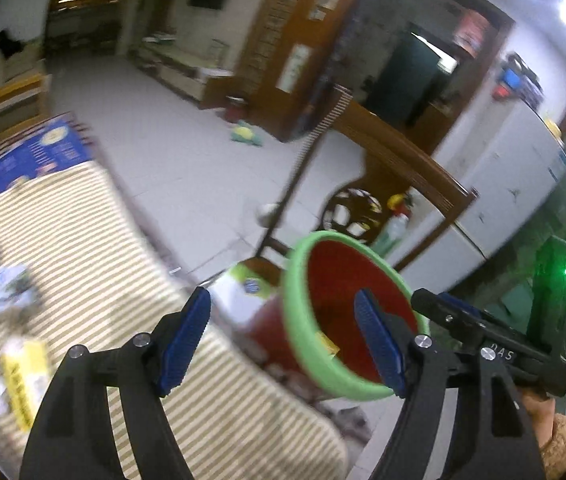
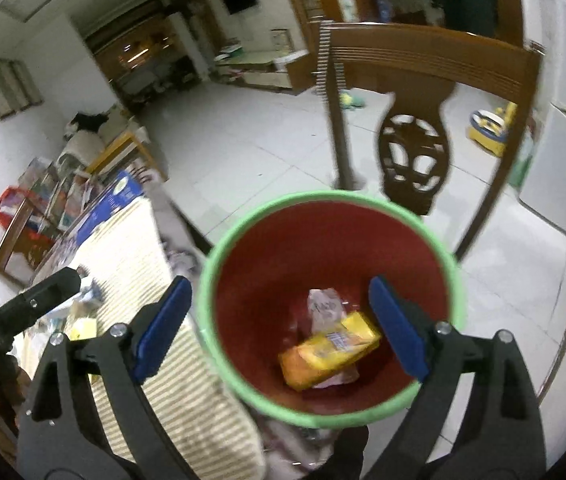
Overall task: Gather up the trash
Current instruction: 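Carry both items to the red bin and open both tools to drop them, then grasp the orange snack bag with left tool while right tool grasps the white milk carton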
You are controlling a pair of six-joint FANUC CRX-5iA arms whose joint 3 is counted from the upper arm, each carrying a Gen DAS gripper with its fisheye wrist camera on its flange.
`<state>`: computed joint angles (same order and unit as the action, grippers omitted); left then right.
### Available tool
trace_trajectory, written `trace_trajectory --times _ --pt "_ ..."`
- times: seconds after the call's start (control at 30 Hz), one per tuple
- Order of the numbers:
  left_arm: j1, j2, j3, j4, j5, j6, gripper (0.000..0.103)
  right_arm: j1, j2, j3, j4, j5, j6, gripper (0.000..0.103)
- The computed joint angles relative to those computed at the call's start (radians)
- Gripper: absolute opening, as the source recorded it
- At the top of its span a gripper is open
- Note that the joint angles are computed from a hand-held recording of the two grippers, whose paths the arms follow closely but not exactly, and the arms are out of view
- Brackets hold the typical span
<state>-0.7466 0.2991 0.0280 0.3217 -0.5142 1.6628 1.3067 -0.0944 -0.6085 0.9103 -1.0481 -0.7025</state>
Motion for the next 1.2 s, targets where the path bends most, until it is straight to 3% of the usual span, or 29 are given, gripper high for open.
trace_trajectory --times 0.3,0.6,0.73,0.9,1.2 --pt "0.136 -0.305 -0.257 -0.269 -0.026 0.312 0.071 -0.051 0.235 0.238 0.016 0.206 0.204 0.090" --pt "0.326 -0.595 -0.498 -0.409 -0.201 0.512 0.071 -0.041 0.437 0.496 -0.068 0.293 0.415 0.092" --pt "0.443 -0.677 -0.612 -0.366 -0.257 0.510 0.072 -0.023 0.508 0.601 -0.105 0.286 0.500 0.092" --pt "0.589 -0.694 -0.740 -0.197 -0.251 0.422 0.072 -0.007 0.563 0.692 -0.150 0.260 0.575 0.094" --pt "0.605 -0.571 -0.766 -0.072 -0.183 0.294 0.073 0.013 0.628 0.808 -0.223 0.215 0.689 0.096"
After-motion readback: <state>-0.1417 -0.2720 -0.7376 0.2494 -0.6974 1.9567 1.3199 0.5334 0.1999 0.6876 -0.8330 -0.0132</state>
